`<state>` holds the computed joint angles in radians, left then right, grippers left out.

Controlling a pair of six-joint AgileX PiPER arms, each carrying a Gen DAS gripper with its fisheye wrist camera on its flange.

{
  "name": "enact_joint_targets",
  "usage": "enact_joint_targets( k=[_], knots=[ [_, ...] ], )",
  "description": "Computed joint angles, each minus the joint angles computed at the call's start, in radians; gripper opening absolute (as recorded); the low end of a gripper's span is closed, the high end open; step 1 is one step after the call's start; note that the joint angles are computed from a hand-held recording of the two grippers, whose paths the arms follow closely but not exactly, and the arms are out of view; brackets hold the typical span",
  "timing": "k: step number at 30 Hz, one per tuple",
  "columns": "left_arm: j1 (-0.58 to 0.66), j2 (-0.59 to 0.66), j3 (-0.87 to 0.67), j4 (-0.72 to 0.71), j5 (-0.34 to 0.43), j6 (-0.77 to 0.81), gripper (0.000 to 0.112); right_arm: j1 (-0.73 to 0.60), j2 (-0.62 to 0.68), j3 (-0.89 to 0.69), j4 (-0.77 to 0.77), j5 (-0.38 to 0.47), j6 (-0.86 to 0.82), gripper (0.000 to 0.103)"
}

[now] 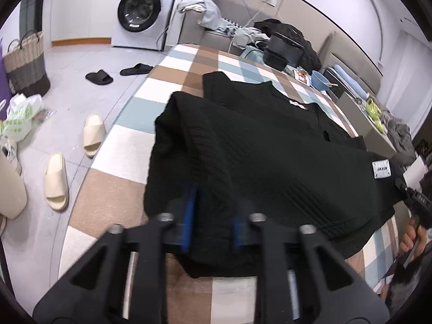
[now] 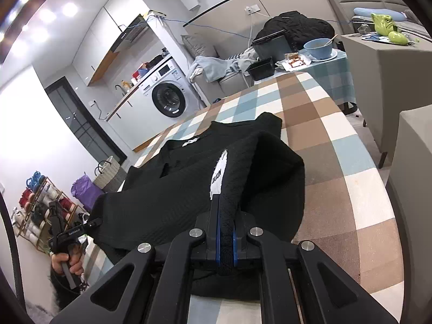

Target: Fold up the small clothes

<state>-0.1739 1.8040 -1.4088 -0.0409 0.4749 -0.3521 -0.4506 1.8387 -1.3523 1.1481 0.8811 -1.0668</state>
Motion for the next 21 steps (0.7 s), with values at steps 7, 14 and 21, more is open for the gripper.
enact_joint_targets(
  k=[7,14,21],
  knots=[
    [-0.012,-0.012,-0.048,0.108,-0.015,-0.100,0.004,-0.020,0.006,-0.003,0.070,-0.057,0.022,0.005],
    [0.008,0.049,-0.263,0.131,0.022,-0.101,0.004,-0.005,0.090,-0.199,0.081,-0.063,0.177,0.005],
    [0.044,0.205,-0.564,0.143,0.099,-0.109,0.004,0.080,0.151,-0.387,-0.020,-0.153,0.362,0.005]
  ],
)
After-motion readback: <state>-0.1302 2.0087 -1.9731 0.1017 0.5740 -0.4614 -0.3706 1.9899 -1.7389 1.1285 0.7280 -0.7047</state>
